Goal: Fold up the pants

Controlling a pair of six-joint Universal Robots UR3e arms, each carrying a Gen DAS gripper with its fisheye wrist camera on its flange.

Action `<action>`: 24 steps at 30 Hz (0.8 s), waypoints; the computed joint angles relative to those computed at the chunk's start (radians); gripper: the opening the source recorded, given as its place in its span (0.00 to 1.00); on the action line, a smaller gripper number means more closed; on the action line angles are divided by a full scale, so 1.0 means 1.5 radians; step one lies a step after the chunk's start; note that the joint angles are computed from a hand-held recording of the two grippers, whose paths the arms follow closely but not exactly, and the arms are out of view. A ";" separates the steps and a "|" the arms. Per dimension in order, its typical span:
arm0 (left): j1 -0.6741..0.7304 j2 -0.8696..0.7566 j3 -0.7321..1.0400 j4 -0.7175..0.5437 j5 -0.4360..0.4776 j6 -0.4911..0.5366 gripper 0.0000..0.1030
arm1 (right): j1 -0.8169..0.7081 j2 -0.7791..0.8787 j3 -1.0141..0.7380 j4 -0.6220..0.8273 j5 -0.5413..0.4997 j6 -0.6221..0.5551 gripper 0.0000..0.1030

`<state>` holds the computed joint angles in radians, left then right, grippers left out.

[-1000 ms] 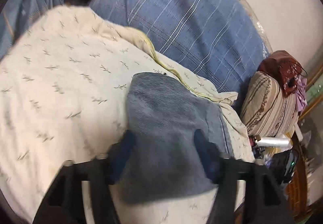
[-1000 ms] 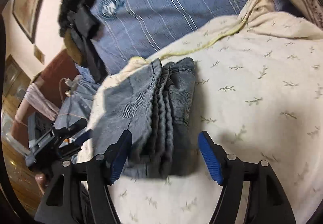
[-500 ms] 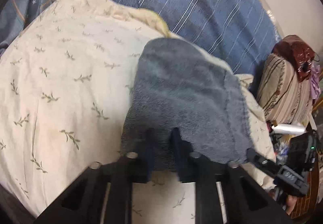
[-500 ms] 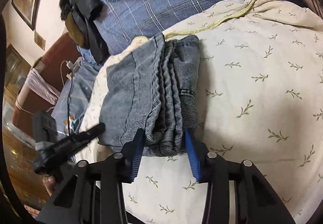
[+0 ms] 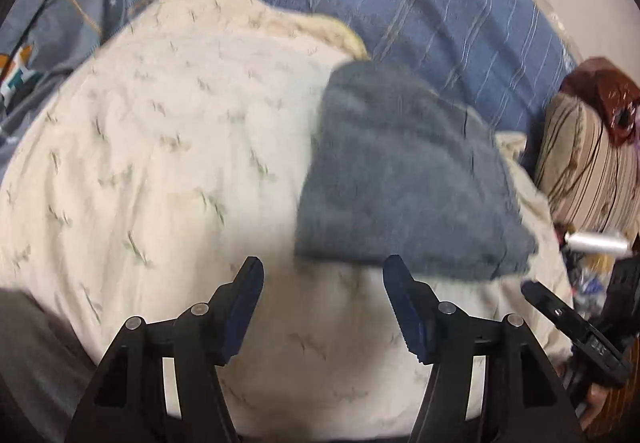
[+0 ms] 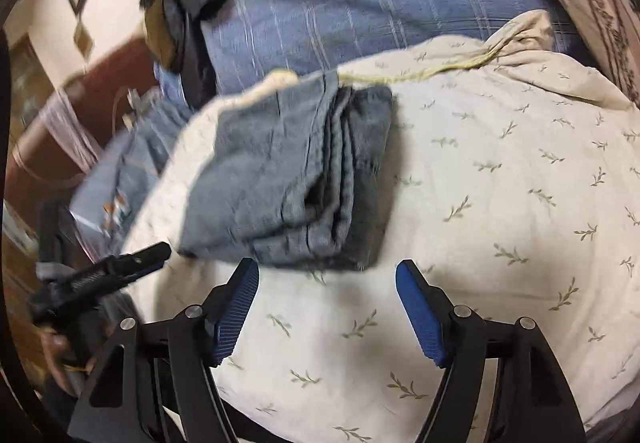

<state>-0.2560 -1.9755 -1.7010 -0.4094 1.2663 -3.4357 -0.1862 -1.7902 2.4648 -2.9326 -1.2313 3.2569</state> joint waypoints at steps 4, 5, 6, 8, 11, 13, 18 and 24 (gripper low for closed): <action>-0.059 -0.041 0.085 -0.083 0.090 0.039 0.59 | 0.084 0.109 -0.060 -0.009 -0.089 0.012 0.65; -0.067 -0.053 0.103 -0.097 0.103 0.043 0.59 | 0.103 0.130 -0.075 -0.013 -0.117 0.017 0.63; -0.073 -0.064 0.117 -0.104 0.112 0.042 0.59 | 0.122 0.149 -0.092 -0.016 -0.152 0.024 0.55; -0.087 -0.081 0.146 -0.108 0.138 0.040 0.59 | 0.149 0.174 -0.116 -0.029 -0.215 0.033 0.52; -0.099 -0.101 0.182 -0.100 0.157 0.042 0.58 | 0.113 0.176 -0.113 -0.051 -0.169 0.036 0.53; -0.100 -0.119 0.214 -0.110 0.160 0.038 0.32 | 0.098 0.193 -0.120 -0.063 -0.140 0.037 0.44; -0.052 -0.071 0.103 0.031 0.063 -0.015 0.06 | 0.101 0.170 -0.101 -0.097 -0.138 0.051 0.32; -0.037 -0.097 0.119 -0.031 0.047 -0.023 0.06 | 0.117 0.192 -0.124 -0.067 -0.167 0.052 0.30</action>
